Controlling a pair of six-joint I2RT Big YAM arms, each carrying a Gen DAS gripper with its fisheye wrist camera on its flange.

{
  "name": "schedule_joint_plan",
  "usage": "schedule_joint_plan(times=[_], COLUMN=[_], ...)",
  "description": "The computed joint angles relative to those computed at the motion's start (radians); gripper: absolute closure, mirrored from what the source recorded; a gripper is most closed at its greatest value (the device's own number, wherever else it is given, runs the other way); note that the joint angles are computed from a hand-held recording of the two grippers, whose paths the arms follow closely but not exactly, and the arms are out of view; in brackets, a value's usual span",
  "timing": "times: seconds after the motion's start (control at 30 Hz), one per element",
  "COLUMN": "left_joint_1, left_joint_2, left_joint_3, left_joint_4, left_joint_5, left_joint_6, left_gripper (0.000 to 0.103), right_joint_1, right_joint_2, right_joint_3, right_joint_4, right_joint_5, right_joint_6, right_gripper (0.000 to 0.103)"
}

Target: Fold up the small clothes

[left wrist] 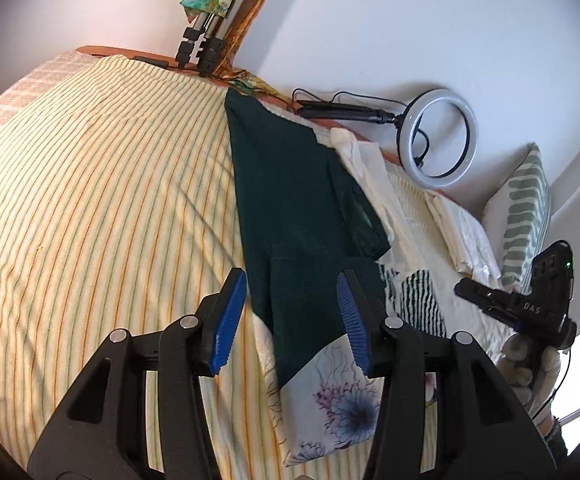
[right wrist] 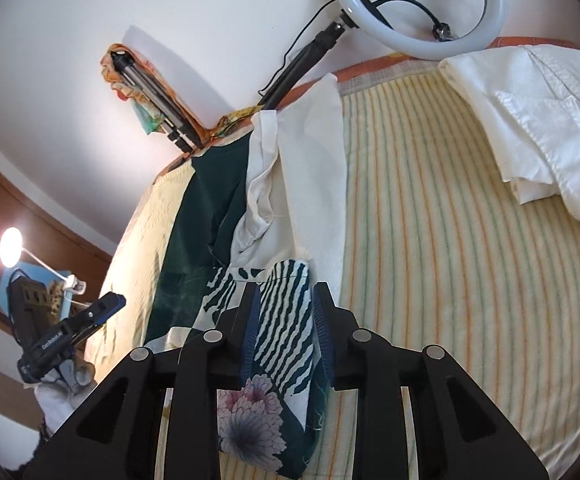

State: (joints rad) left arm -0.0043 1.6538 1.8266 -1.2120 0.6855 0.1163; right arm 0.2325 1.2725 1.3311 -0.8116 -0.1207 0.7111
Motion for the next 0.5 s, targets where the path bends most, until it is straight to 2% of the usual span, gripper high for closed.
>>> schedule_joint_plan(times=[0.23, 0.33, 0.5], left_joint_1=[-0.002, -0.014, -0.042], left_joint_2=[0.042, 0.101, 0.268], left_joint_3=[0.087, 0.194, 0.452], left_joint_4=[-0.03, -0.067, -0.187], left_joint_5=[-0.016, -0.021, -0.046], left_joint_6=[-0.02, -0.021, -0.012], left_gripper=[0.056, 0.056, 0.056], right_joint_1=[0.005, -0.004, -0.044], right_joint_2=[0.053, 0.093, 0.171], right_joint_3=[0.097, 0.148, 0.256], right_joint_4=[-0.091, -0.13, -0.185], right_joint_5=[0.062, 0.08, 0.059], right_joint_6=[-0.084, -0.113, -0.184], right_gripper=[0.076, 0.076, 0.076])
